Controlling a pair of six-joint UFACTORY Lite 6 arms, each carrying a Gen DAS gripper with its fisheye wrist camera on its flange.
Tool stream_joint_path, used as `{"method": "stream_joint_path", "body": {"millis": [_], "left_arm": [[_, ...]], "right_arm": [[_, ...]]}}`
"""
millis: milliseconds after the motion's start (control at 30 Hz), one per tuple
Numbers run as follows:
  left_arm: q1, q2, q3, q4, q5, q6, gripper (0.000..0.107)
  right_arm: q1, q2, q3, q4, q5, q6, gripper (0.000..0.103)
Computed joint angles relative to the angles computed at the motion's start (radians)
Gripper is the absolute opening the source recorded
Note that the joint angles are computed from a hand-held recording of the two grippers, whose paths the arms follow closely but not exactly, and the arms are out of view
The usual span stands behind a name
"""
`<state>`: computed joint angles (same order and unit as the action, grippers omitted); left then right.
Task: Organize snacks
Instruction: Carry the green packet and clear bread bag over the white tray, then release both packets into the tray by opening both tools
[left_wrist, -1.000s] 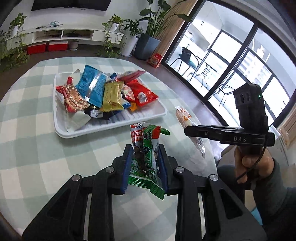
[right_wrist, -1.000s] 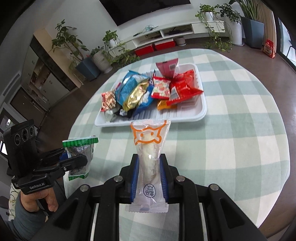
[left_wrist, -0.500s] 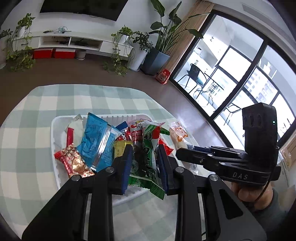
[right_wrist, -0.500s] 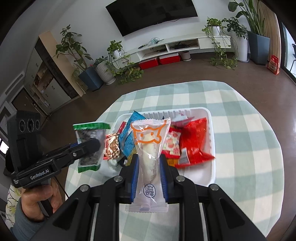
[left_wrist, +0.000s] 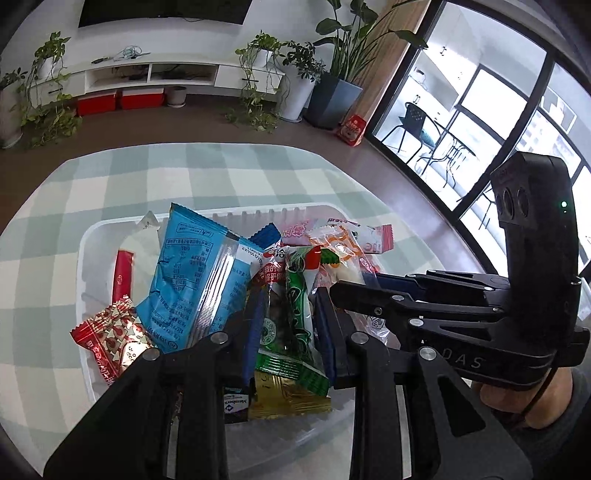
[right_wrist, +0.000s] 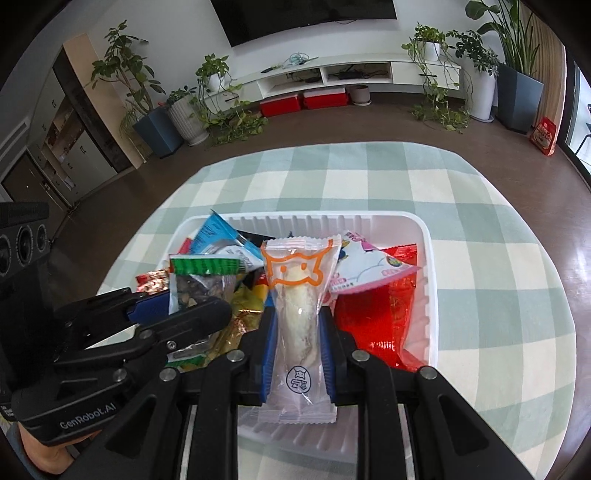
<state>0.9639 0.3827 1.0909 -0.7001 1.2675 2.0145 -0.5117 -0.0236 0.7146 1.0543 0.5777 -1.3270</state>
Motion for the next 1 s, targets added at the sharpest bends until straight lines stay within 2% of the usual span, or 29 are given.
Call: {"method": "stream_joint_path", "body": {"millis": [167,200,233,300,600,1000], "left_arm": [[0.000,0.008,-0.013,-0.013,-0.023,0.021,0.029],[0.001,0.008,-0.014,-0.015,-0.026,0.022,0.034],[0.002,0.007,-0.015,-0.019,-0.027,0.023,0.045],[0.002,0.007,-0.019,-0.021,-0.024,0.035,0.053],[0.024,-0.021,-0.035,-0.018,-0.003,0.054,0.058],[0.044,-0.026,-0.041,-0.013,0.013,0.077,0.058]], "right_arm": [[-0.004,0.034,-0.004,0.038,-0.015,-0.047,0.025],[-0.005,0.036,-0.005,0.044,-0.014,-0.052,0.025],[-0.005,0.033,-0.007,0.046,-0.014,-0.053,0.026],[-0.004,0.031,-0.010,0.051,-0.015,-0.057,0.026],[-0.026,0.017,-0.023,0.059,0.004,-0.062,0.032],[-0.055,0.015,-0.023,0.095,0.027,-0.089,0.040]]}}
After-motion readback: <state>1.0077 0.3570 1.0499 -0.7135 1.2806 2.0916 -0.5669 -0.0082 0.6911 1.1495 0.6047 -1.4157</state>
